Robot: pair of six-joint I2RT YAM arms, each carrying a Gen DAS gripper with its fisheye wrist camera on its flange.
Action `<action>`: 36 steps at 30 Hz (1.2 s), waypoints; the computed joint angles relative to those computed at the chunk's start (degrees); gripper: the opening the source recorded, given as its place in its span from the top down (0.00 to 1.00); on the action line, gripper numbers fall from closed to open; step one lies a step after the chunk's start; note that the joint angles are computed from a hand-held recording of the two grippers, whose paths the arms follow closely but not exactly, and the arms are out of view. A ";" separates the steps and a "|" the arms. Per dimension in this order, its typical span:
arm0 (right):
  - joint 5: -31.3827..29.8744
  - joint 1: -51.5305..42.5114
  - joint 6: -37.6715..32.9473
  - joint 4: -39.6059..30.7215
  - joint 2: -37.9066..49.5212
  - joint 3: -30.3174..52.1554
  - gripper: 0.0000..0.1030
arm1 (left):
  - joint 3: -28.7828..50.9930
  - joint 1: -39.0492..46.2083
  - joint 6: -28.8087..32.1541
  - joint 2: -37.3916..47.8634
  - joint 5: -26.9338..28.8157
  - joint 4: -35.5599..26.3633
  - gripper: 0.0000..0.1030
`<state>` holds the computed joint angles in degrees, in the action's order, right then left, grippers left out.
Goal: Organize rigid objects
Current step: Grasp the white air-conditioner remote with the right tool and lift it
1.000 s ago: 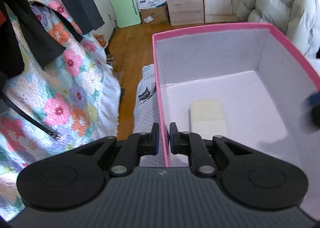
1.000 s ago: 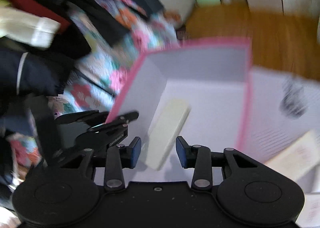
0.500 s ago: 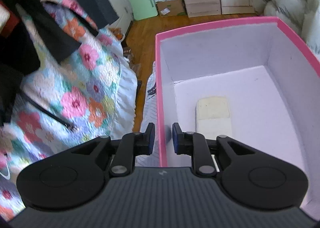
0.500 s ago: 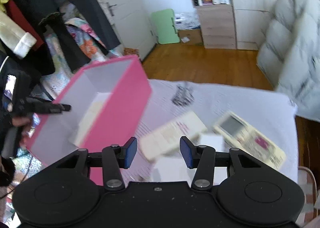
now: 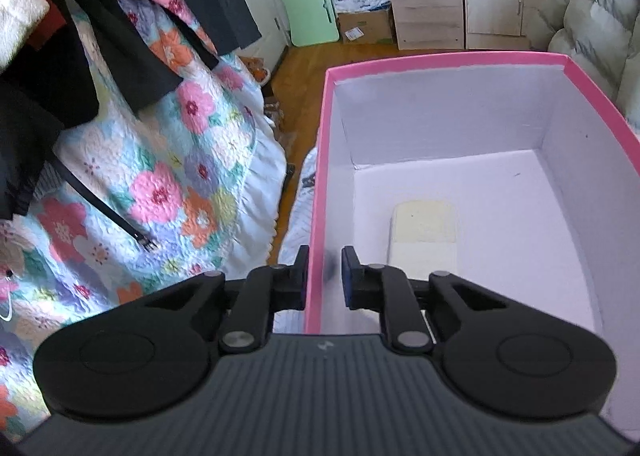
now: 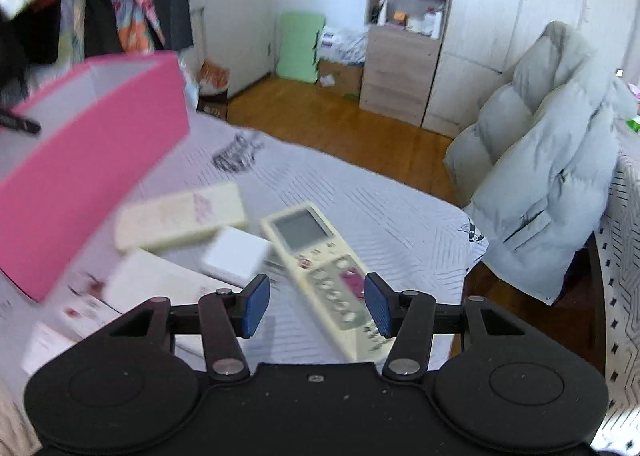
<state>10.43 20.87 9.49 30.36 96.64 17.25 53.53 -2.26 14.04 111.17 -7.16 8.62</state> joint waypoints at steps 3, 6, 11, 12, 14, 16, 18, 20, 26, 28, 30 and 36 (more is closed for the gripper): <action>-4.78 -4.07 -7.35 -0.86 4.93 3.67 0.43 | -0.47 0.27 0.70 0.07 0.85 2.41 0.88; -2.92 -4.06 -15.85 -1.49 11.13 8.38 0.43 | -0.49 -0.16 2.01 0.72 0.20 4.03 0.88; -6.23 -7.07 -18.24 -0.05 16.37 13.34 0.21 | -0.89 0.14 3.14 0.92 0.86 5.53 0.88; -8.55 -8.31 -15.94 -1.28 16.66 14.42 0.21 | -0.85 0.35 3.35 0.97 1.28 5.65 0.88; -12.90 -10.69 -10.53 -3.02 17.69 15.85 0.23 | -0.81 0.78 3.40 1.02 2.19 5.73 0.88; -13.73 -10.90 -7.98 -0.63 17.67 14.19 0.34 | -0.88 1.05 3.01 0.94 2.80 5.65 0.88; -10.68 -8.69 -5.27 0.65 16.53 12.22 0.37 | -1.87 0.46 3.30 0.62 1.79 6.89 0.89; -9.95 -7.42 0.31 2.65 15.11 10.00 0.40 | -3.31 -0.44 3.92 0.19 0.25 8.94 0.89; 1.17 2.28 5.06 11.15 9.76 2.48 0.40 | -4.50 -1.32 4.22 -0.22 -0.92 10.76 0.89; 4.02 4.34 5.44 11.65 7.41 1.47 0.40 | -4.52 -0.95 3.81 -0.40 -0.24 10.52 0.89; 6.58 6.79 6.28 11.37 4.56 0.78 0.40 | -4.58 -0.60 3.87 -0.51 0.18 10.45 0.89; 8.06 14.42 7.84 6.51 -6.68 1.59 0.40 | -3.76 0.93 2.70 -0.34 3.13 9.43 0.89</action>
